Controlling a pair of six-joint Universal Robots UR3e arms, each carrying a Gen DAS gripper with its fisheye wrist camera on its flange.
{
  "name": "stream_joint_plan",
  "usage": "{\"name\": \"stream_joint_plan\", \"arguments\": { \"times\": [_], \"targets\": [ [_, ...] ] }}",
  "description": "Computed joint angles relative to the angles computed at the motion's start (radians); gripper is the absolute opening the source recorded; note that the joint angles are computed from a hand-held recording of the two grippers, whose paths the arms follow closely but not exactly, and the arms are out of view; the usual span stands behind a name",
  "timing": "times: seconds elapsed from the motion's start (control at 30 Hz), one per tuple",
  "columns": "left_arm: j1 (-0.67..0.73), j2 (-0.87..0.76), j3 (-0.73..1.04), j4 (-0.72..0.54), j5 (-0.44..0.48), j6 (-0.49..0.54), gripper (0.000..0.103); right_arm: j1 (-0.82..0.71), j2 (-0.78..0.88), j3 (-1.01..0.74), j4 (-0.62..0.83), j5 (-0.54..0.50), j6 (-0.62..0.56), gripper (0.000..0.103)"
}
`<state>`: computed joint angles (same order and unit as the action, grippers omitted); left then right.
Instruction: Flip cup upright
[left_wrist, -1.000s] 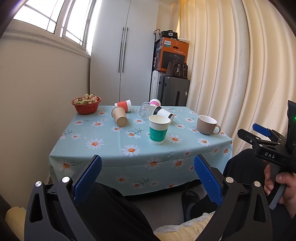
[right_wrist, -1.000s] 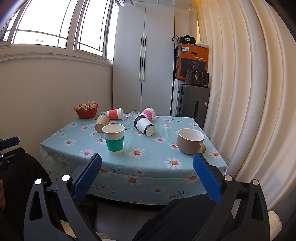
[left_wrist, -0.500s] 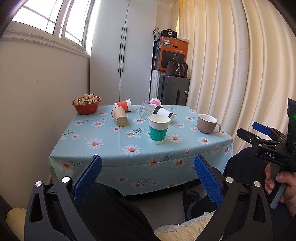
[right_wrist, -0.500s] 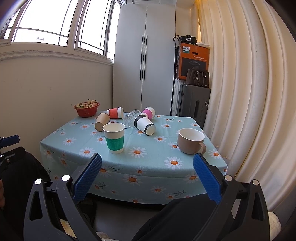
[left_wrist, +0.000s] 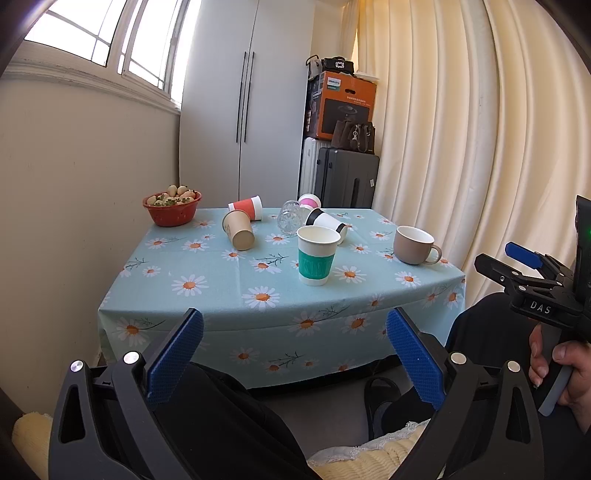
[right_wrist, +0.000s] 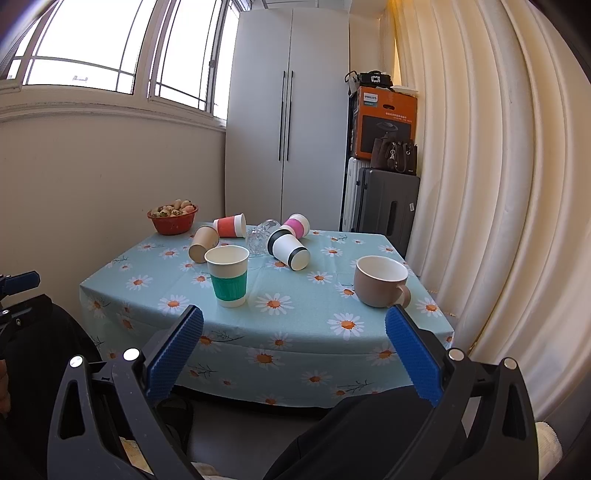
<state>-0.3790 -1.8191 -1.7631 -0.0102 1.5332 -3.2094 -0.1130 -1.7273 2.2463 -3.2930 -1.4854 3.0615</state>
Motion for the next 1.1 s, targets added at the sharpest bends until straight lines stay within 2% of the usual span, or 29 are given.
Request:
{"name": "stream_joint_plan", "arguments": {
  "times": [1.1],
  "targets": [
    [-0.017, -0.014, 0.035, -0.044, 0.017, 0.006, 0.096, -0.003, -0.002, -0.003, 0.006, 0.002, -0.004, 0.098]
  ]
}}
